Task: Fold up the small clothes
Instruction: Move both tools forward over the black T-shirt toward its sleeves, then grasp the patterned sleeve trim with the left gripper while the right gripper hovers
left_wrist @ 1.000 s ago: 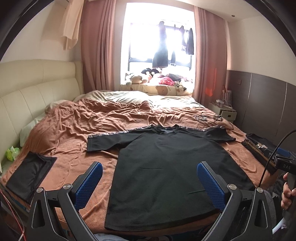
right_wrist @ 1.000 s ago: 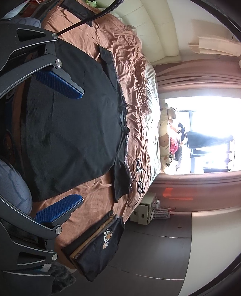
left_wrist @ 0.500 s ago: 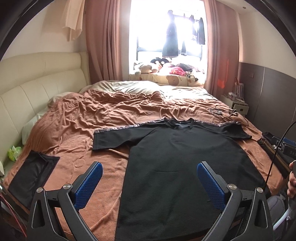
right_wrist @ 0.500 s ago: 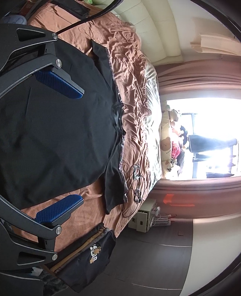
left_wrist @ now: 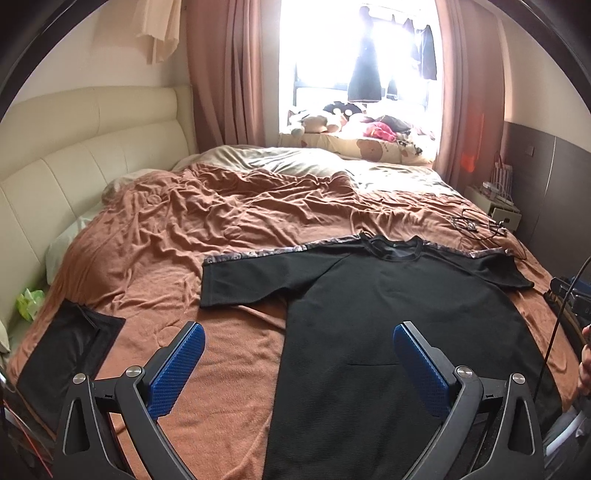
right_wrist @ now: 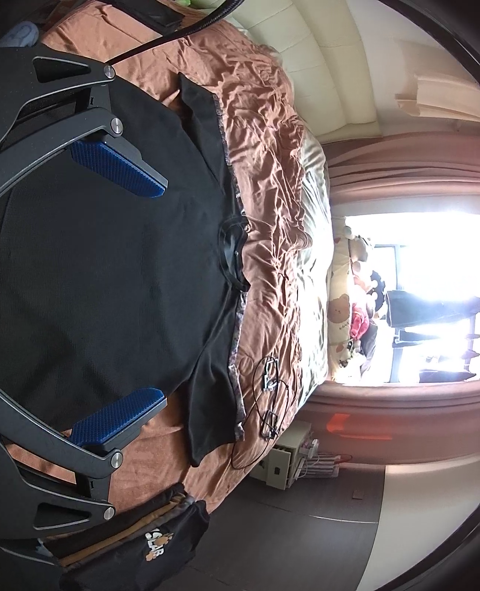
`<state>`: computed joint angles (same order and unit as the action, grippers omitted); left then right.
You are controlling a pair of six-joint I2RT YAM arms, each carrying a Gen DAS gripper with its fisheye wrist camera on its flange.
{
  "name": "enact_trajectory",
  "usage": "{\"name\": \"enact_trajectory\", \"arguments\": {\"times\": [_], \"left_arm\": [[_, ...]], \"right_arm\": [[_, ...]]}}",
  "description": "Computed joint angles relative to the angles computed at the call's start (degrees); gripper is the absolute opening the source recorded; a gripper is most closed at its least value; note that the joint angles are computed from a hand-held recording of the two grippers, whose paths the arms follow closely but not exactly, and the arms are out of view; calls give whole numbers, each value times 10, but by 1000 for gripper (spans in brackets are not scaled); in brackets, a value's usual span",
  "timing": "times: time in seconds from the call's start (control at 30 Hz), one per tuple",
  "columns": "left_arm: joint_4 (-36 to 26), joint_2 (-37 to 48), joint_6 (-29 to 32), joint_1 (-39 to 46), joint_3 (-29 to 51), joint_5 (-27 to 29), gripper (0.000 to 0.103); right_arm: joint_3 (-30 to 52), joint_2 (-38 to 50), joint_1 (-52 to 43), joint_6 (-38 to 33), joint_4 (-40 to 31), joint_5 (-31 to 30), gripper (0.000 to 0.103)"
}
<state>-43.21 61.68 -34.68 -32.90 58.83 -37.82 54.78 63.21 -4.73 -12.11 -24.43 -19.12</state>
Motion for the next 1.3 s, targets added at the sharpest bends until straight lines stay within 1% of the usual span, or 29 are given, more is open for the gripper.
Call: {"name": "enact_trajectory", "arguments": {"times": [0.13, 0.27, 0.37, 0.47, 0.53, 0.6, 0.73, 0.87, 0.97, 1.03, 1.07, 1.17, 1.27, 1.3], "left_arm": [[42, 16, 49, 82, -2, 52, 103], [84, 38, 89, 166, -1, 121, 102], [107, 64, 112, 229, 5, 174, 97], [131, 93, 132, 287, 9, 228, 93], [142, 114, 143, 328, 14, 269, 88], [153, 136, 152, 364, 21, 299, 86], [168, 187, 172, 416, 42, 332, 83], [186, 244, 184, 465, 70, 370, 82], [198, 292, 185, 497, 95, 406, 82], [201, 328, 191, 511, 119, 418, 77], [203, 344, 193, 517, 130, 426, 76], [204, 404, 196, 535, 180, 444, 70], [196, 463, 200, 550, 237, 462, 68], [190, 484, 202, 554, 260, 467, 65]], "right_arm": [[37, 57, 19, 6, 7, -2, 103], [75, 110, 33, 1, 2, -6, 103], [103, 149, 38, -4, -3, -30, 103], [133, 186, 47, -8, -11, -34, 103], [152, 209, 57, -5, -12, -21, 103], [169, 227, 71, 3, -6, 9, 103], [201, 257, 107, 20, 1, 39, 103], [235, 295, 156, 36, 4, 91, 103], [256, 325, 182, 46, 18, 97, 103], [281, 353, 193, 47, 14, 94, 103], [297, 370, 198, 47, 6, 87, 103], [354, 423, 206, 49, -15, 48, 103], [419, 479, 215, 44, -37, 45, 103], [443, 499, 218, 45, -44, 40, 103]]}}
